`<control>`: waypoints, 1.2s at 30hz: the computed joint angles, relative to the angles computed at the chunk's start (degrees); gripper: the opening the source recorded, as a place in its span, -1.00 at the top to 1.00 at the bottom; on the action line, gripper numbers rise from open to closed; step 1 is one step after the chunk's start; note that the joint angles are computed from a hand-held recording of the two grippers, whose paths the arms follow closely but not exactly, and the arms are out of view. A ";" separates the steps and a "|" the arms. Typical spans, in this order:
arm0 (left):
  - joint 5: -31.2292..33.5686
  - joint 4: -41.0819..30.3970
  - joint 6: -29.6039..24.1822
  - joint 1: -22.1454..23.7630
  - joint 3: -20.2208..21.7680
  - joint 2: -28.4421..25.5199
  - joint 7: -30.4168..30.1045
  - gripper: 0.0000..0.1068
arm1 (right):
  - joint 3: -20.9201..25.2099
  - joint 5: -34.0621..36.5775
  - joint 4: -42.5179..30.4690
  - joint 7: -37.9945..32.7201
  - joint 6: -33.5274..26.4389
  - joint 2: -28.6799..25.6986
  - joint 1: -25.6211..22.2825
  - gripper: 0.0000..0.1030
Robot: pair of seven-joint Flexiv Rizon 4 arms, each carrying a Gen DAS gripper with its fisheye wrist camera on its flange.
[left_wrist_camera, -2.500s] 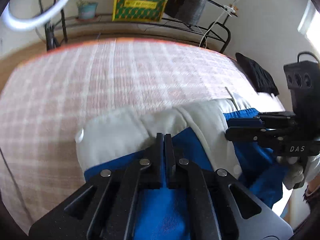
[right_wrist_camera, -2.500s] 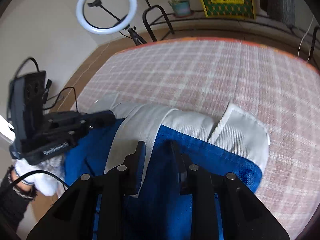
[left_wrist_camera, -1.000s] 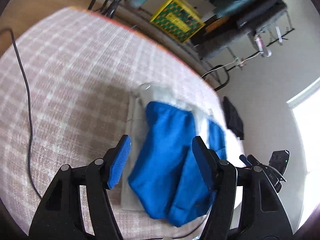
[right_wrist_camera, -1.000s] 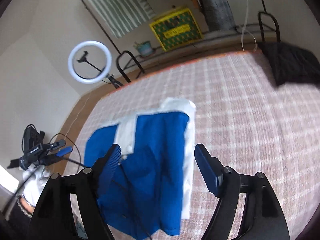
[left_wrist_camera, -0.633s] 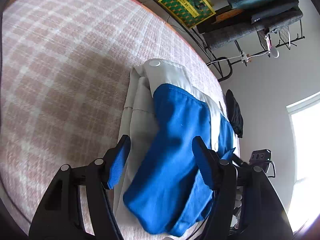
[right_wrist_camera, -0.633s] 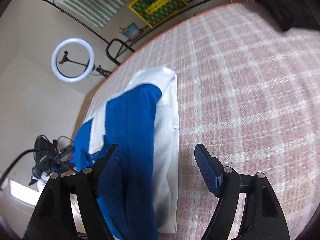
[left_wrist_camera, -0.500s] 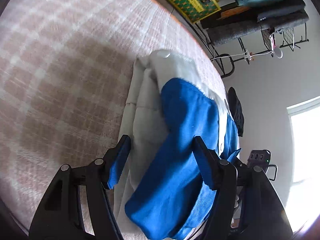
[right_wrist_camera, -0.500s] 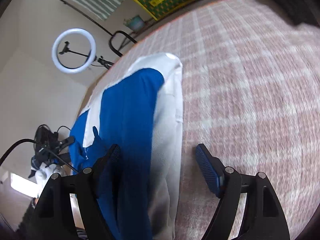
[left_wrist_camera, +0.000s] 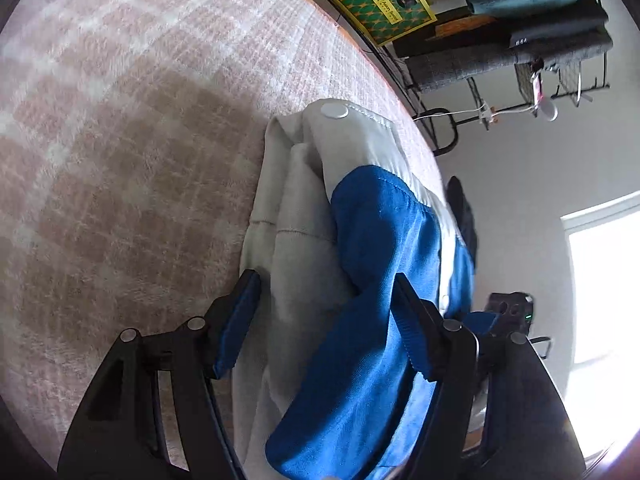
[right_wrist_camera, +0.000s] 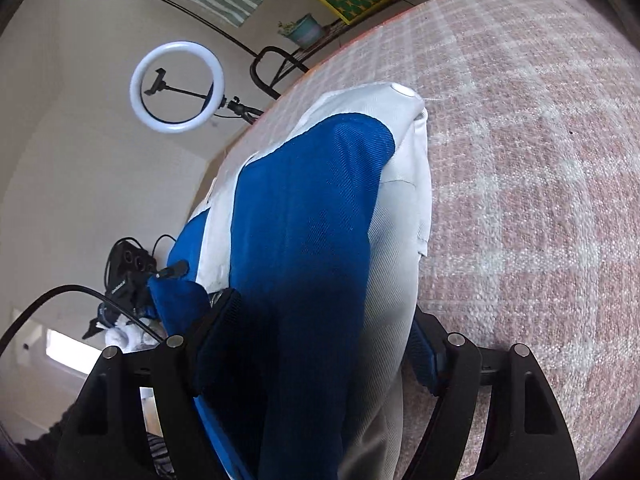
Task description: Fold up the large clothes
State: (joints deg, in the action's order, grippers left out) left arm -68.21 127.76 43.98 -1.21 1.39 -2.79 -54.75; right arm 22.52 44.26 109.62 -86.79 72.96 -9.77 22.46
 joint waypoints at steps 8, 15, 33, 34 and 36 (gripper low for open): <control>0.87 0.58 -2.05 0.81 0.73 0.36 -0.99 -0.35 | 0.40 6.26 -0.97 -7.51 -3.12 0.63 -2.48 -0.35; -3.15 -0.35 -5.59 1.21 -0.13 -1.62 -1.19 -0.21 | -1.03 3.65 -1.95 -4.88 -2.13 -0.73 0.12 -0.39; -0.25 -0.16 1.16 -0.18 -1.16 -0.74 -0.43 0.11 | -1.22 3.51 -1.76 -5.03 -4.68 -0.50 -0.40 -0.21; -1.13 -0.15 0.94 -0.79 -0.77 -1.10 -2.93 0.11 | -1.55 1.05 -1.33 -3.16 -3.55 -0.73 0.67 -0.15; 1.80 -0.06 3.82 -1.46 -0.94 -0.38 -3.88 0.22 | -1.99 -3.58 -0.41 0.60 -1.98 -0.80 2.13 0.10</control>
